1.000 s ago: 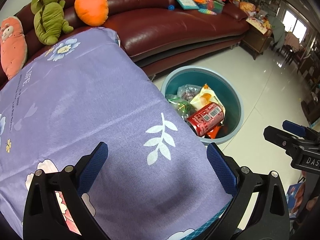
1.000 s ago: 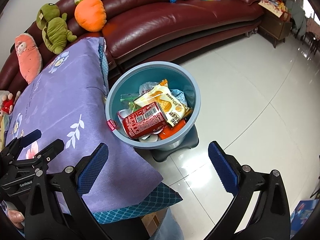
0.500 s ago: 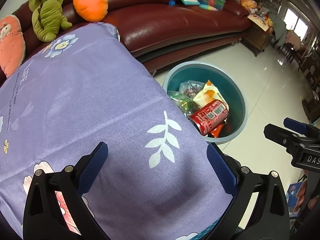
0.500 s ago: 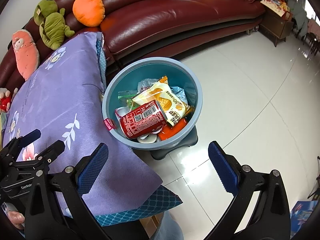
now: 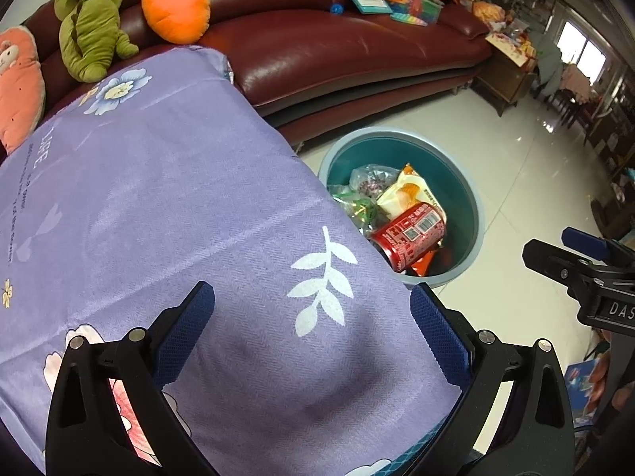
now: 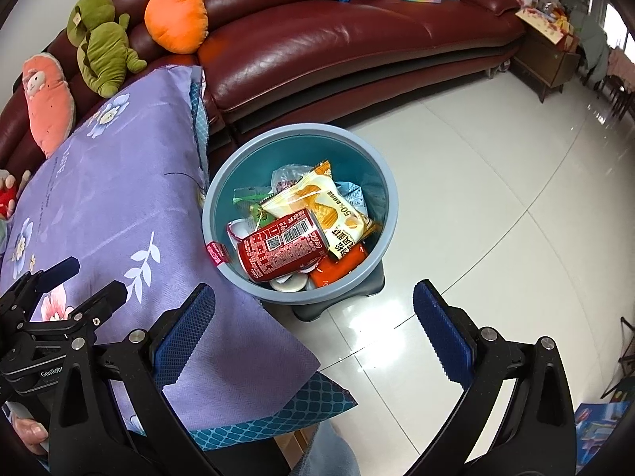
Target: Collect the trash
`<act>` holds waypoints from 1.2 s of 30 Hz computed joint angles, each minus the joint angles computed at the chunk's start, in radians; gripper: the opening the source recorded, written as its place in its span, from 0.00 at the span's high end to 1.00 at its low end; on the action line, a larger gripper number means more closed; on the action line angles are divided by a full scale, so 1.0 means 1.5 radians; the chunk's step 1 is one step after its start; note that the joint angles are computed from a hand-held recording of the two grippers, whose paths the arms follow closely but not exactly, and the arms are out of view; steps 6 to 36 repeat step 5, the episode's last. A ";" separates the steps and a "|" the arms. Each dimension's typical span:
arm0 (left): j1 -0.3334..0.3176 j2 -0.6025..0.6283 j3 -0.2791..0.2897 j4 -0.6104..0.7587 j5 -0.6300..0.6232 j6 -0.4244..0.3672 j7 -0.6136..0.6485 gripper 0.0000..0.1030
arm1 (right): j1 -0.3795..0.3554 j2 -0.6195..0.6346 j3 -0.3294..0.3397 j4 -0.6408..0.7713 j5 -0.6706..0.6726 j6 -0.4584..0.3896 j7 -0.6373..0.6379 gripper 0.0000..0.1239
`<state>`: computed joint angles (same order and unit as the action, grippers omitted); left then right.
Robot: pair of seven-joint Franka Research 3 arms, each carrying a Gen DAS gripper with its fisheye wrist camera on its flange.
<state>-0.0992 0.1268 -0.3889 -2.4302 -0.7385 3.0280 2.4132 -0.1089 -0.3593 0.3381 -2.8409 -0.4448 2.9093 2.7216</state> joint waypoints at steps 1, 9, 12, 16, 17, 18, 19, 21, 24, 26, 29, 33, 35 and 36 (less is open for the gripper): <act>0.002 -0.001 -0.003 0.000 -0.006 -0.002 0.006 0.04 | 0.001 -0.005 0.001 0.000 0.000 -0.006 0.000 0.22; 0.001 -0.010 0.001 0.000 -0.038 -0.020 0.029 0.04 | 0.012 -0.015 -0.001 0.001 0.001 -0.020 -0.003 0.22; 0.001 -0.010 0.001 0.000 -0.038 -0.020 0.029 0.04 | 0.012 -0.015 -0.001 0.001 0.001 -0.020 -0.003 0.22; 0.001 -0.010 0.001 0.000 -0.038 -0.020 0.029 0.04 | 0.012 -0.015 -0.001 0.001 0.001 -0.020 -0.003 0.22; 0.001 -0.010 0.001 0.000 -0.038 -0.020 0.029 0.04 | 0.012 -0.015 -0.001 0.001 0.001 -0.020 -0.003 0.22; 0.001 -0.010 0.001 0.000 -0.038 -0.020 0.029 0.04 | 0.012 -0.015 -0.001 0.001 0.001 -0.020 -0.003 0.22; 0.001 -0.010 0.001 0.000 -0.038 -0.020 0.029 0.04 | 0.012 -0.015 -0.001 0.001 0.001 -0.020 -0.003 0.22; 0.001 -0.010 0.001 0.000 -0.038 -0.020 0.029 0.04 | 0.012 -0.015 -0.001 0.001 0.001 -0.020 -0.003 0.22; 0.001 -0.010 0.001 0.000 -0.038 -0.020 0.029 0.04 | 0.012 -0.015 -0.001 0.001 0.001 -0.020 -0.003 0.22; 0.001 -0.010 0.001 0.000 -0.038 -0.020 0.029 0.04 | 0.012 -0.015 -0.001 0.001 0.001 -0.020 -0.003 0.22; 0.001 -0.010 0.001 0.000 -0.038 -0.020 0.029 0.04 | 0.012 -0.015 -0.001 0.001 0.001 -0.020 -0.003 0.22; 0.001 -0.010 0.001 0.000 -0.038 -0.020 0.029 0.04 | 0.012 -0.015 -0.001 0.001 0.001 -0.020 -0.003 0.22; 0.001 -0.010 0.001 0.000 -0.038 -0.020 0.029 0.04 | 0.012 -0.015 -0.001 0.001 0.001 -0.020 -0.003 0.22; 0.001 -0.010 0.001 0.000 -0.038 -0.020 0.029 0.04 | 0.012 -0.015 -0.001 0.001 0.001 -0.020 -0.003 0.22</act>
